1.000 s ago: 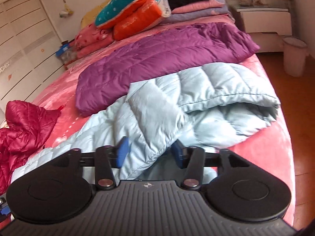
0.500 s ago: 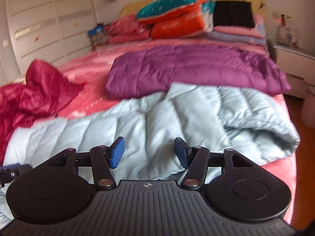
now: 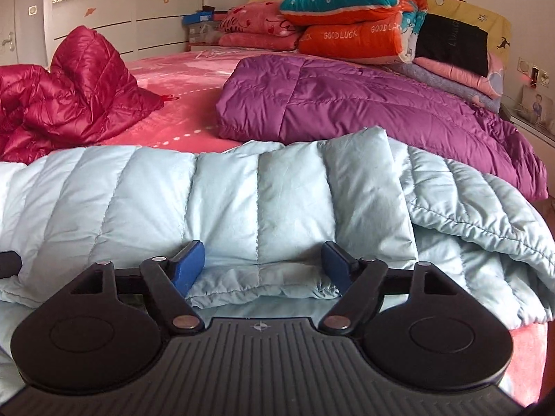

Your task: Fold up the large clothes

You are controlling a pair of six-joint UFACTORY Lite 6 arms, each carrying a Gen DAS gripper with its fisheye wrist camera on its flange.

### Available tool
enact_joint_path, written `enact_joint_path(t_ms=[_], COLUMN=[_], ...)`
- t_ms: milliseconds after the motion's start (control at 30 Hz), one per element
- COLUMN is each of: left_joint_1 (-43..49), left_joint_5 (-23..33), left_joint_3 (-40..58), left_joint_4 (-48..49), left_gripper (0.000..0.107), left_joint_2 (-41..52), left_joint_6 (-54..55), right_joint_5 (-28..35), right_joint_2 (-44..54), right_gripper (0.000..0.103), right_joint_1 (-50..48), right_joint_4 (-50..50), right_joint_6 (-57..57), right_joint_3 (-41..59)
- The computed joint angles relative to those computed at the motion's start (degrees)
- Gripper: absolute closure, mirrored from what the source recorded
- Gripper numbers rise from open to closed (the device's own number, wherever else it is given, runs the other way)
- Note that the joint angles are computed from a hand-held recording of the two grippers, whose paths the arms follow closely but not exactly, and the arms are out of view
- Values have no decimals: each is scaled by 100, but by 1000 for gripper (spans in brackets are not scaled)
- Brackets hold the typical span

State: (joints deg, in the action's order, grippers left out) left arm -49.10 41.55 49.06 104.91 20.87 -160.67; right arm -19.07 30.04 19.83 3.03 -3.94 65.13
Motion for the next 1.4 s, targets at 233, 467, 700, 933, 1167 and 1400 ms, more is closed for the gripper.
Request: enact_joint_path(t_ms=[233,467,700,933,1167,1400], left_joint_1=[-24,-88,-551,-1438,-2197,-2867], left_joint_5=[112,206,615,993,1301,1475], left_joint_3=[207,360,47,-329,-75,350], left_joint_4=[-39,-224,-438,-875,-1753,-2576], left_gripper=[33,32,32,32,32,32], left_joint_2=[296,414,-44,-310,-113,154], left_joint_6=[126,388,452,448,1041,1780], right_joint_5=[-261,-536,-255,-118,-343,-260], right_joint_2=[313,493,143,-1430,-3025,-4594], right_gripper=[2,1,0,0,0,0], right_joint_1=[-60,-65,-19,-44,-251,-212], right_joint_4=[-269,-287,69,462,196,883], right_joint_6=[310,344,-4,-393,-159,-1361], right_joint_3=[72,60,-128,-1618,-3473,-4993])
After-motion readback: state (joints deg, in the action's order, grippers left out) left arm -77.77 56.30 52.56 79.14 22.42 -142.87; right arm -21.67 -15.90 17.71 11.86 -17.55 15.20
